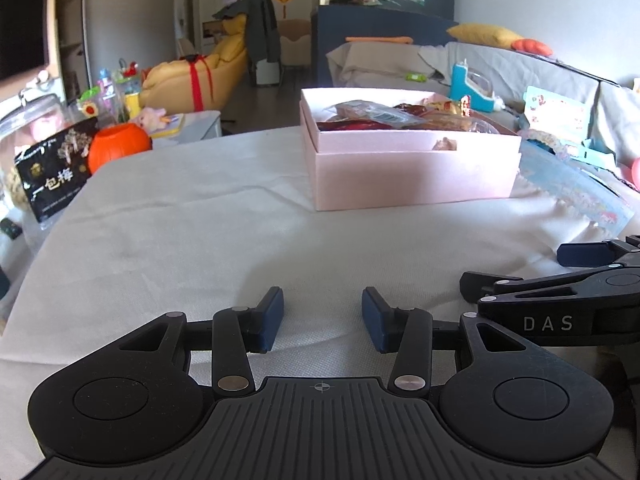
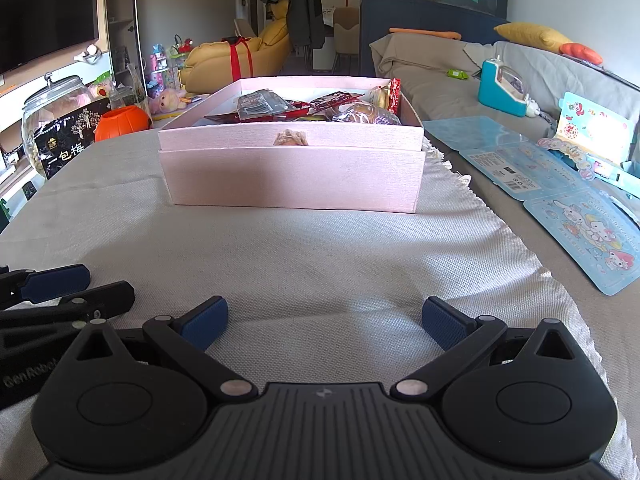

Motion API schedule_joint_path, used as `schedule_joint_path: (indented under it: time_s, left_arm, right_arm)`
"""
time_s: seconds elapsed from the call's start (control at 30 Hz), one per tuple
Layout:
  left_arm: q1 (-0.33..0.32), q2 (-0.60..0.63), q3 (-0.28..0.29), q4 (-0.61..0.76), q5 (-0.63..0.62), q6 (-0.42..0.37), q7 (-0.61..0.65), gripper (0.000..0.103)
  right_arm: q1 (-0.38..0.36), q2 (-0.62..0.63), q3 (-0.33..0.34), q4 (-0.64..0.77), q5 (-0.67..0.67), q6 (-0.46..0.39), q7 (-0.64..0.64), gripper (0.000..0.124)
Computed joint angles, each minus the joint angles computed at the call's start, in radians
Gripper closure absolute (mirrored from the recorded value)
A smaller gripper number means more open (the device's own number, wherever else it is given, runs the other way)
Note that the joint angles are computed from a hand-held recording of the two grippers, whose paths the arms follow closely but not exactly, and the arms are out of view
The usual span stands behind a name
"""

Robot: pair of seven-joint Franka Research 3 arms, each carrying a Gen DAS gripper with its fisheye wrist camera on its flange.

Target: Organize snacks

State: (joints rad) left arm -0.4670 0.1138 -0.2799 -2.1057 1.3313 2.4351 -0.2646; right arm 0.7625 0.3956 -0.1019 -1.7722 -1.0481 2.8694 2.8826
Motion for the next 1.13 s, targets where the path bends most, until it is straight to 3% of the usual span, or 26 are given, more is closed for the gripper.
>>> schedule_joint_path:
  time_s: [0.17, 1.13]
  left_arm:
    - [0.017, -0.018, 0.007, -0.025, 0.03, 0.055, -0.061, 0.055]
    - [0.013, -0.012, 0.002, -0.016, 0.018, 0.037, -0.04, 0.054]
  right_arm:
    - [0.001, 0.002, -0.001, 0.002, 0.003, 0.003, -0.002, 0.021]
    - [0.004, 0.003, -0.003, 0.004, 0.005, -0.001, -0.007, 0.021]
